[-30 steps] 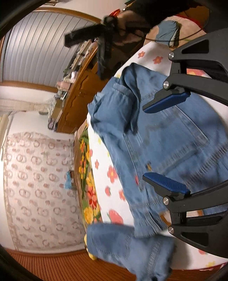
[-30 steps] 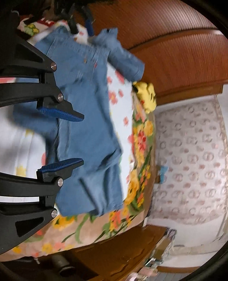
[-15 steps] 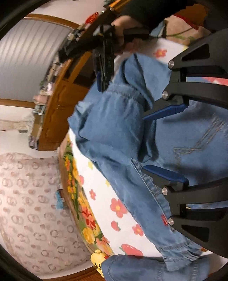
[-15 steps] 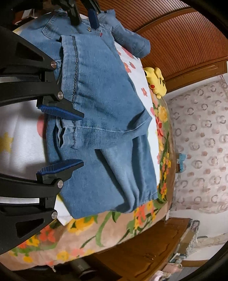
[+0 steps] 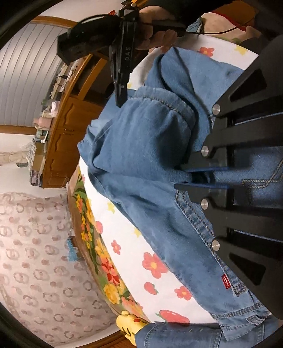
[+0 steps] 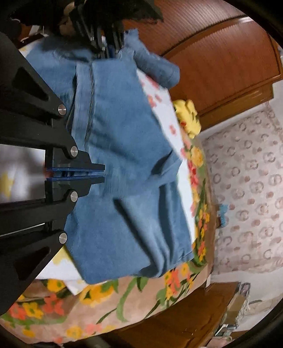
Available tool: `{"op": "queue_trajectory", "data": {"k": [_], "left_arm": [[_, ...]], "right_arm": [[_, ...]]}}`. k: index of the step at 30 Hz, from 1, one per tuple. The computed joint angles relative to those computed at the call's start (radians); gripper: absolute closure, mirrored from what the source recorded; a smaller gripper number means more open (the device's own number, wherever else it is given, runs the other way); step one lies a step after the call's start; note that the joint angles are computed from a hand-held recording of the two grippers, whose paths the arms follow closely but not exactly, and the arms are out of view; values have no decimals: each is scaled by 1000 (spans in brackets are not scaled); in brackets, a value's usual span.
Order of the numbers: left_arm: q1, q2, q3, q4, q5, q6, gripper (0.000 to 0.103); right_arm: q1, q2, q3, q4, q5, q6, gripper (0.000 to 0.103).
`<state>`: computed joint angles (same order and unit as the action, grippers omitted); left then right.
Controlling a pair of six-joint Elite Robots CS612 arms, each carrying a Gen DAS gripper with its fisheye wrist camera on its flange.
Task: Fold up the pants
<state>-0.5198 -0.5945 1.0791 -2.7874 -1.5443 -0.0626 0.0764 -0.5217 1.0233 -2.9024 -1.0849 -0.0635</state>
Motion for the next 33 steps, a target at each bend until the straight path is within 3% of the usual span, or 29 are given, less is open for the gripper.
{"op": "queue_trajectory", "data": {"k": [7, 16, 19, 23, 26, 28, 30, 33], "left_arm": [[-4, -61, 108, -147, 4, -28, 97], [-1, -199, 335, -391, 64, -88, 98], [6, -227, 383, -401, 79, -114, 98], [15, -242, 421, -336, 111, -160, 96], [23, -239, 430, -294, 124, -181, 84], [24, -238, 439, -294, 142, -184, 66], [28, -239, 448, -305, 132, -192, 55], [30, -237, 455, -330, 120, -199, 55]], "right_arm": [[11, -17, 24, -70, 1, -43, 103], [23, -20, 45, -120, 14, -82, 103], [28, -15, 41, -110, 27, -106, 103], [38, -7, 33, -85, 48, -128, 103], [46, -4, 37, -64, 55, -156, 103], [49, -5, 39, -43, 55, -172, 103], [52, -12, 56, -39, 48, -183, 103], [53, -22, 78, -29, 44, -207, 102]]}}
